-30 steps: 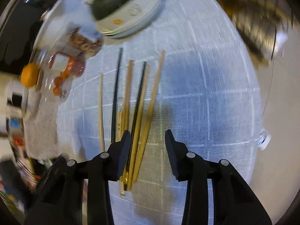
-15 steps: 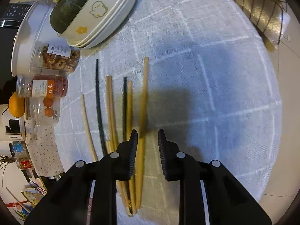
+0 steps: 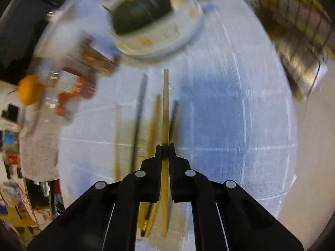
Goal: Organize utensils
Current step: 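Lower both held chopsticks into the pink holder and open both tools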
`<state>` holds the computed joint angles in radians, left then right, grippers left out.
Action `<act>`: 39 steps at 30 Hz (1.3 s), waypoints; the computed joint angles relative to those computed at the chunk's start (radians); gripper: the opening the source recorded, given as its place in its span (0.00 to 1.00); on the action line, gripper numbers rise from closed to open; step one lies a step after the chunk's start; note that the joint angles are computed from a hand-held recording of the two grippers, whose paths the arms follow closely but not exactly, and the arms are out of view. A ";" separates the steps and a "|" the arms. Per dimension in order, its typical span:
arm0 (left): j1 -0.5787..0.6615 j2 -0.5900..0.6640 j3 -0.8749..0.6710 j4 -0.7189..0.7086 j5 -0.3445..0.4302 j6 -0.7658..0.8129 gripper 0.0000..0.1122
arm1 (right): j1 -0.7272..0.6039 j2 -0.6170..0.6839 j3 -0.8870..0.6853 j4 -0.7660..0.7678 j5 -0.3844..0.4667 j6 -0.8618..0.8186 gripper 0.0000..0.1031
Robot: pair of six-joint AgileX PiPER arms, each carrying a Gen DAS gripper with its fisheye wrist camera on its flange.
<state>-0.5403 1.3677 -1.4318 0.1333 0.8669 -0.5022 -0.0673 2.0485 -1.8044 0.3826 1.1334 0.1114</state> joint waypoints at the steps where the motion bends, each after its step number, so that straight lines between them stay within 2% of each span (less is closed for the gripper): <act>1: 0.013 -0.024 0.014 -0.005 -0.009 0.002 0.05 | 0.006 -0.027 0.012 -0.007 -0.014 -0.015 0.06; 10: 0.245 -0.259 0.234 -0.124 -0.195 0.066 0.05 | 0.119 -0.249 0.085 0.042 -0.107 -0.164 0.06; 19: 0.183 -0.334 0.427 0.332 -0.368 -0.287 0.05 | 0.283 -0.441 0.162 0.064 -0.273 -0.247 0.06; 25: 0.191 -0.353 0.569 0.578 -0.501 -0.505 0.05 | 0.399 -0.524 0.238 -0.020 -0.405 -0.215 0.06; 29: 0.170 -0.367 0.630 0.806 -0.521 -0.715 0.05 | 0.452 -0.544 0.270 -0.058 -0.452 -0.175 0.06; 34: 0.191 -0.386 0.688 0.895 -0.574 -0.820 0.05 | 0.479 -0.554 0.290 -0.054 -0.477 -0.151 0.06; 37: 0.150 -0.379 0.713 1.045 -0.538 -0.964 0.05 | 0.490 -0.561 0.301 -0.060 -0.490 -0.142 0.06; 39: 0.127 -0.373 0.727 1.094 -0.523 -1.001 0.05 | 0.498 -0.563 0.309 -0.070 -0.496 -0.128 0.06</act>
